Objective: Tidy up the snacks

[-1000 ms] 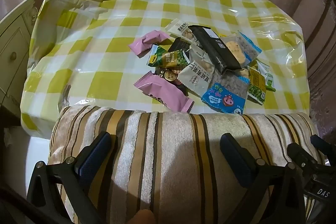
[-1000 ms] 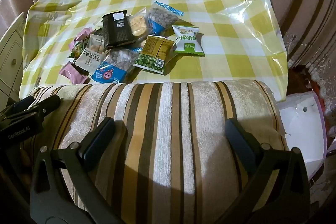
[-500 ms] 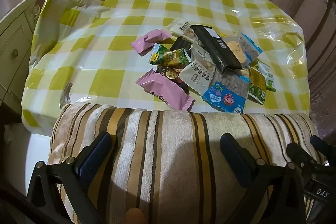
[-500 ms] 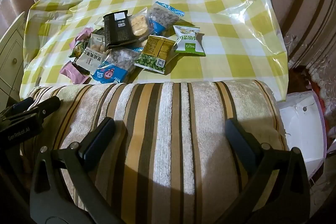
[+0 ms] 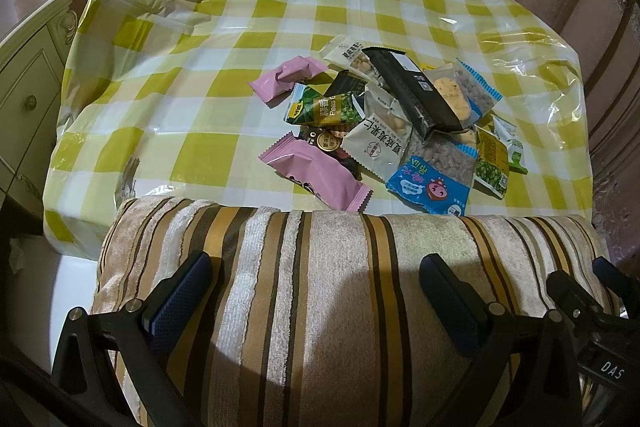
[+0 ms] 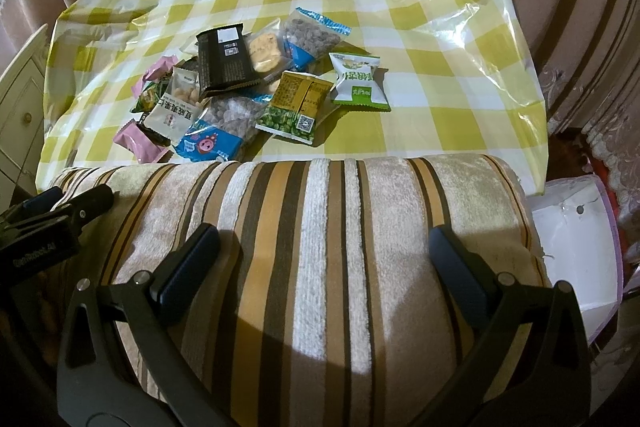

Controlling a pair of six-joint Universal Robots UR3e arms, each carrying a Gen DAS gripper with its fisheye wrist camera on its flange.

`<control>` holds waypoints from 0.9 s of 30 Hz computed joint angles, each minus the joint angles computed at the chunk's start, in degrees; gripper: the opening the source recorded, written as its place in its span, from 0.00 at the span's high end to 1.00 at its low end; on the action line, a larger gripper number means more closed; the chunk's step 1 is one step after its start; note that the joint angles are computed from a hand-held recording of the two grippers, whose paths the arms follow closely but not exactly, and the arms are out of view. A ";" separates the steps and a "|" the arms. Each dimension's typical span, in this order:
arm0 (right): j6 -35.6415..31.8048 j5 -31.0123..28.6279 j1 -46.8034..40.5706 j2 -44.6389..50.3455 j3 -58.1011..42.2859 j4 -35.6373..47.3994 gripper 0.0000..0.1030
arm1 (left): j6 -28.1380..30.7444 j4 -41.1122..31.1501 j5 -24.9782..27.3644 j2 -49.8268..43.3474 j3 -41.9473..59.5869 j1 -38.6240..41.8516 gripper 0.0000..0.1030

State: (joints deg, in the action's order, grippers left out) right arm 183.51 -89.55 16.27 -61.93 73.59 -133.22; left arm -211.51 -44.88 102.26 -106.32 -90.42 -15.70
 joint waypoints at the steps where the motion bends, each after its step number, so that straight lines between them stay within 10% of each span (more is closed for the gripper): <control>1: -0.02 0.11 -0.05 0.04 -0.04 0.00 0.00 | 0.08 -0.07 0.03 0.06 -0.03 0.02 0.00; 27: -0.15 -0.34 0.11 0.26 -0.27 0.06 0.00 | -0.02 -0.58 0.26 -0.48 0.72 -0.16 0.00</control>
